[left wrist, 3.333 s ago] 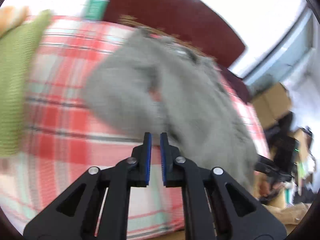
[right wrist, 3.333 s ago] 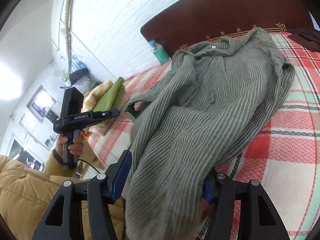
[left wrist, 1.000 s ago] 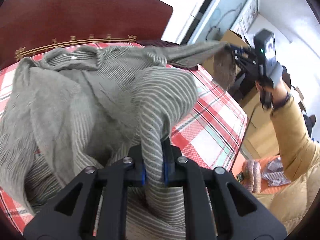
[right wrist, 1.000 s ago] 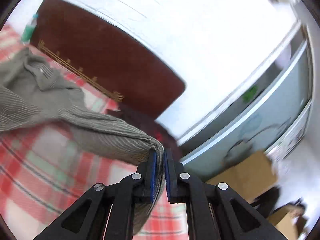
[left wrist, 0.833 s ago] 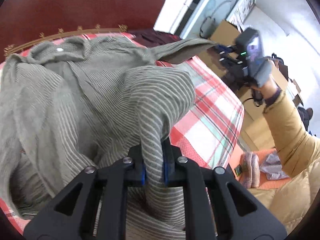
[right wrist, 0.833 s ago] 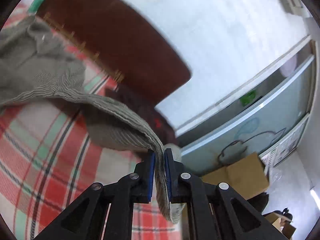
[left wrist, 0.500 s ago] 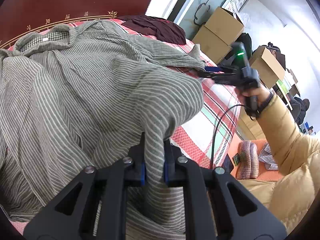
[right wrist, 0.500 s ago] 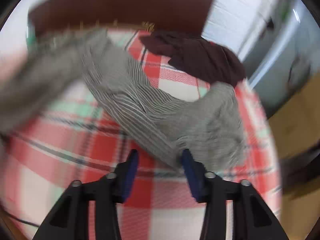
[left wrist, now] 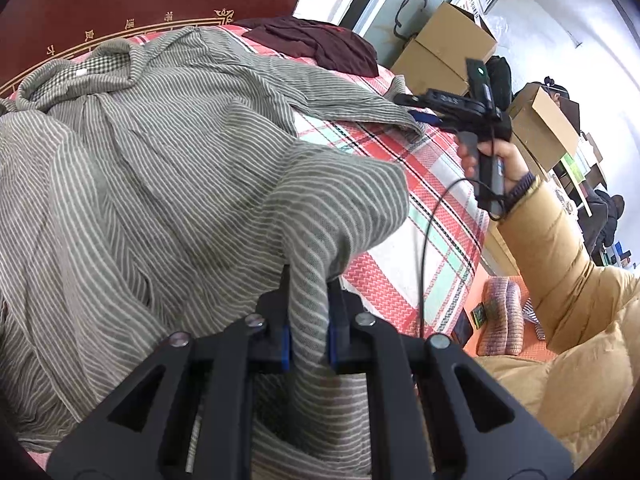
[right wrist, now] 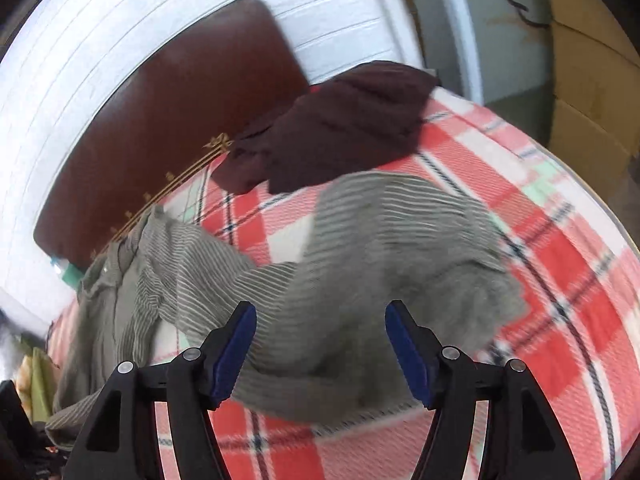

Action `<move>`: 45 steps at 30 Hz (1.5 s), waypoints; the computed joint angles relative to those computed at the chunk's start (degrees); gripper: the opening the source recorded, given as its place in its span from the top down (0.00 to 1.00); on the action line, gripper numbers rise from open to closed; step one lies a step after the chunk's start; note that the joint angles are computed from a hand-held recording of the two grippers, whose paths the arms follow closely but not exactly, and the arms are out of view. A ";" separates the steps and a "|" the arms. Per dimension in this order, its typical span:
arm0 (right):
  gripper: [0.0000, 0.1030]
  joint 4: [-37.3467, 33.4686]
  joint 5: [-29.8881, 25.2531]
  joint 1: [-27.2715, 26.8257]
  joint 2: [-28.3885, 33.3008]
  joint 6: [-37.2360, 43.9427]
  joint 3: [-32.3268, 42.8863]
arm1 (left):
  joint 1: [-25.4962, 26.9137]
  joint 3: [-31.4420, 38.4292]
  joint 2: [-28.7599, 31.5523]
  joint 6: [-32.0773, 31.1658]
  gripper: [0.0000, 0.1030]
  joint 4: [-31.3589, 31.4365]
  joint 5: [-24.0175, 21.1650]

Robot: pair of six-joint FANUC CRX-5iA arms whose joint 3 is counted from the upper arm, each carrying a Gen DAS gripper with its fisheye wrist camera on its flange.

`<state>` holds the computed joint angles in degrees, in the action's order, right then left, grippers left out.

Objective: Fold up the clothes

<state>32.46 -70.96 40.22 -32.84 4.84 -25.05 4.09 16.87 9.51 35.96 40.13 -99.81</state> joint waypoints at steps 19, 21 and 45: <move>0.88 0.09 -0.86 -17.92 18.33 18.88 12.21 | -9.42 3.19 2.47 3.16 0.87 -0.69 1.13; 0.71 -1.94 -2.58 -17.96 19.70 19.38 12.86 | -10.01 2.79 2.41 3.49 0.87 -1.88 1.71; 0.31 5.72 8.40 26.93 3.33 4.69 2.95 | 23.10 -15.15 -13.50 6.43 0.22 -0.44 20.25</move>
